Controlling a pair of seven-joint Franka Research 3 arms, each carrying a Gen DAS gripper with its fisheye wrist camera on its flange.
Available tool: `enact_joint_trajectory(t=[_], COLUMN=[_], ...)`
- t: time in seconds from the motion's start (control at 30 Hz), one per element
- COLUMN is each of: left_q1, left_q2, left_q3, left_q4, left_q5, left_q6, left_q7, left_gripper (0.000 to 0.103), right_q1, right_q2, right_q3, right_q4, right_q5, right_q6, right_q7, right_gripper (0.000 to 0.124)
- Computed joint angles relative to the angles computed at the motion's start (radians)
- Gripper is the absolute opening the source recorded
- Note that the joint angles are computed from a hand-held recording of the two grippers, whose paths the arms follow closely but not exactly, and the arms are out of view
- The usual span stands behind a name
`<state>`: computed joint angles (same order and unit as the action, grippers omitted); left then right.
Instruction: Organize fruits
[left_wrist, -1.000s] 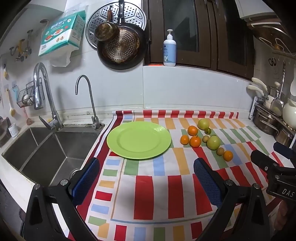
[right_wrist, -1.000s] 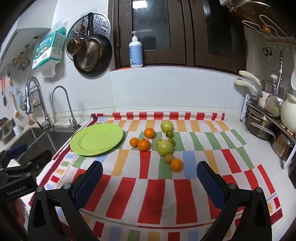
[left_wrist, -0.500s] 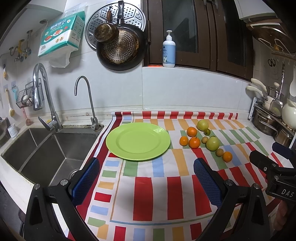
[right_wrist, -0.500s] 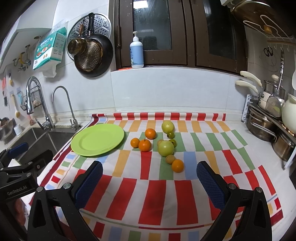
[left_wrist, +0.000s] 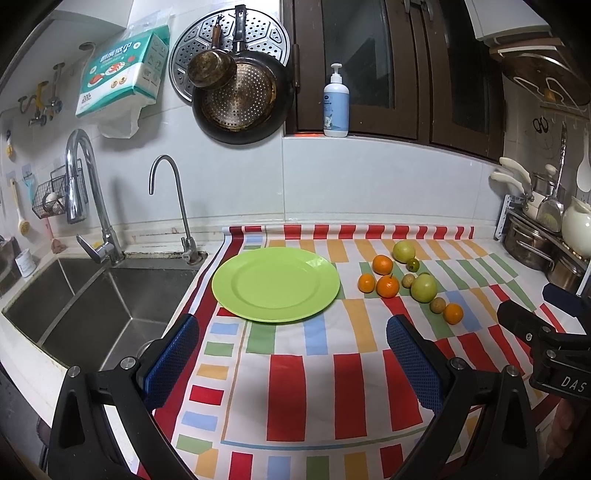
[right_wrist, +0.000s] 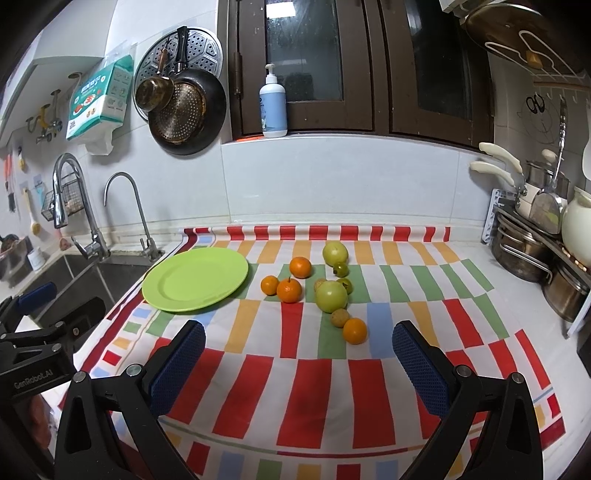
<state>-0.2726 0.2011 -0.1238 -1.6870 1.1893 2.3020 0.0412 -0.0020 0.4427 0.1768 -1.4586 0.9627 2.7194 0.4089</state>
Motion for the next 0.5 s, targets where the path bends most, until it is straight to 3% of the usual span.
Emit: enact_joint_trajectory(t=[0.5], left_q1=[0.003], left_q2=[0.0], left_q3=[0.002], left_q4=[0.0], left_q5=[0.01], left_q6=[0.012], left_q7=[0.001], left_gripper=[0.103], right_q1=[0.0], right_q2=[0.001], right_q3=[0.0], right_q4=[0.001], right_q5=[-0.003], right_q6=[-0.001], right_q7=[0.003], right_gripper=[0.102])
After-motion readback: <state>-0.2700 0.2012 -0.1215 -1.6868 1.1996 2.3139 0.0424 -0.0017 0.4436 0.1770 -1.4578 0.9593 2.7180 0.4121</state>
